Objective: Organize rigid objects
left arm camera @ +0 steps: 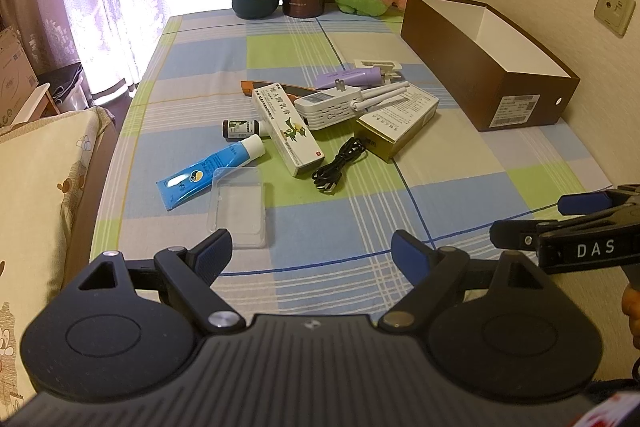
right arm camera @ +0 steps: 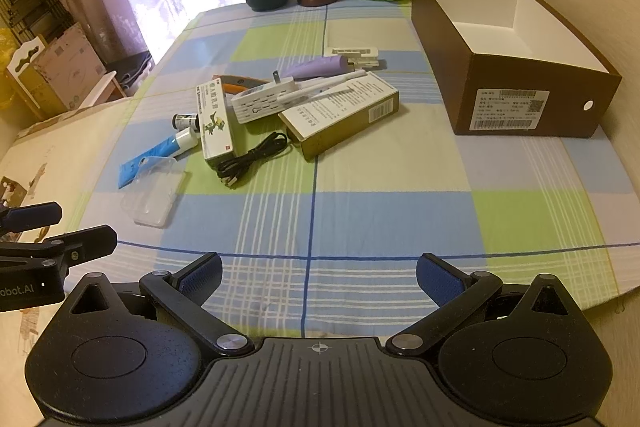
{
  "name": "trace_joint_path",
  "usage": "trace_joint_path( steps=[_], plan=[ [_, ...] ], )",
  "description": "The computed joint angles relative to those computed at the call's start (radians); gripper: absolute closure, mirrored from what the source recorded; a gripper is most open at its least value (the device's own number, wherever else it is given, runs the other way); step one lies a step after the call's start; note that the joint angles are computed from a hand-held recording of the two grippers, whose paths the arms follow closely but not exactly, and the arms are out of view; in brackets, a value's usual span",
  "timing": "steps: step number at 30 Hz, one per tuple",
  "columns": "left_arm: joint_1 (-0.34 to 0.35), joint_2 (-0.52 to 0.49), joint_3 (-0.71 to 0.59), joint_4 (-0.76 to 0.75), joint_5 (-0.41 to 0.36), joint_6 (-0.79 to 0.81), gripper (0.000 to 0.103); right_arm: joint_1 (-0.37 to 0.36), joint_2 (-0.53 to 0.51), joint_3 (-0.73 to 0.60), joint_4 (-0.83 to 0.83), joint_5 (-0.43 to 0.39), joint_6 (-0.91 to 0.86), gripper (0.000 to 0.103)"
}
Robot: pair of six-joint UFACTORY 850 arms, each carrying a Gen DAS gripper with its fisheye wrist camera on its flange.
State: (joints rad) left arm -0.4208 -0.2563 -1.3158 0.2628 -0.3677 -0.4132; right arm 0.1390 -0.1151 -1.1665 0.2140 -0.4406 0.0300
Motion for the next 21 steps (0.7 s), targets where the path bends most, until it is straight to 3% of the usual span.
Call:
trace_joint_path(
  steps=[21],
  plan=[
    [0.006,-0.057,-0.07,0.018,-0.046,-0.042,0.018,-0.009,-0.05,-0.047,0.05,-0.013,-0.047,0.002]
  ],
)
